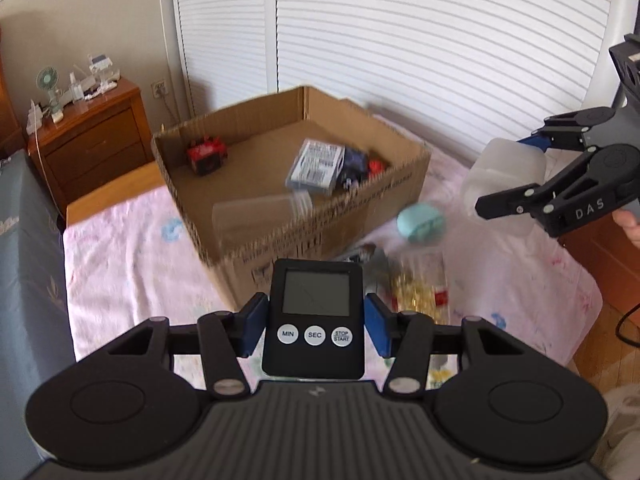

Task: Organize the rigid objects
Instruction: 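Carry both items over the box and open the left tool to drop the timer, then open the right tool over the box to drop the white container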

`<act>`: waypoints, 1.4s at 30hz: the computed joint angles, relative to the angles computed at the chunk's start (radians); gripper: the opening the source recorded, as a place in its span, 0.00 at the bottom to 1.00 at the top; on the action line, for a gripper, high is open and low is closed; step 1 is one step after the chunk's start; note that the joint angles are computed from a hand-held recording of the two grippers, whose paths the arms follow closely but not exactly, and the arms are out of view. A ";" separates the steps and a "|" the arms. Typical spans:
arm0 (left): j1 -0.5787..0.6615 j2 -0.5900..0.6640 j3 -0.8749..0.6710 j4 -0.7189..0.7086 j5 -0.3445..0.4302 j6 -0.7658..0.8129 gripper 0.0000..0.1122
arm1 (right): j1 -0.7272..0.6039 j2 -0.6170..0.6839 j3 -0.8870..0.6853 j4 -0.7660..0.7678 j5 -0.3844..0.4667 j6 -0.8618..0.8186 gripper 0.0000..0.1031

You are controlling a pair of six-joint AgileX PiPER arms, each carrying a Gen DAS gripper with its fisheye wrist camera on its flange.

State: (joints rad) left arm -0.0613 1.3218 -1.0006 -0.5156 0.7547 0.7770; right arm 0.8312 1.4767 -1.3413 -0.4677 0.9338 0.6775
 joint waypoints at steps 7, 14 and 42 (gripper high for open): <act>-0.066 0.146 -0.199 0.088 -0.040 -0.092 0.46 | -0.064 0.076 -0.115 0.049 -0.040 -0.080 0.85; -0.096 0.353 -0.423 0.178 -0.066 -0.209 0.46 | -0.117 0.157 -0.211 0.112 -0.054 -0.140 0.85; 0.002 0.089 -0.007 -0.054 -0.265 -0.007 0.90 | -0.175 0.514 -0.746 0.163 0.140 -0.270 0.85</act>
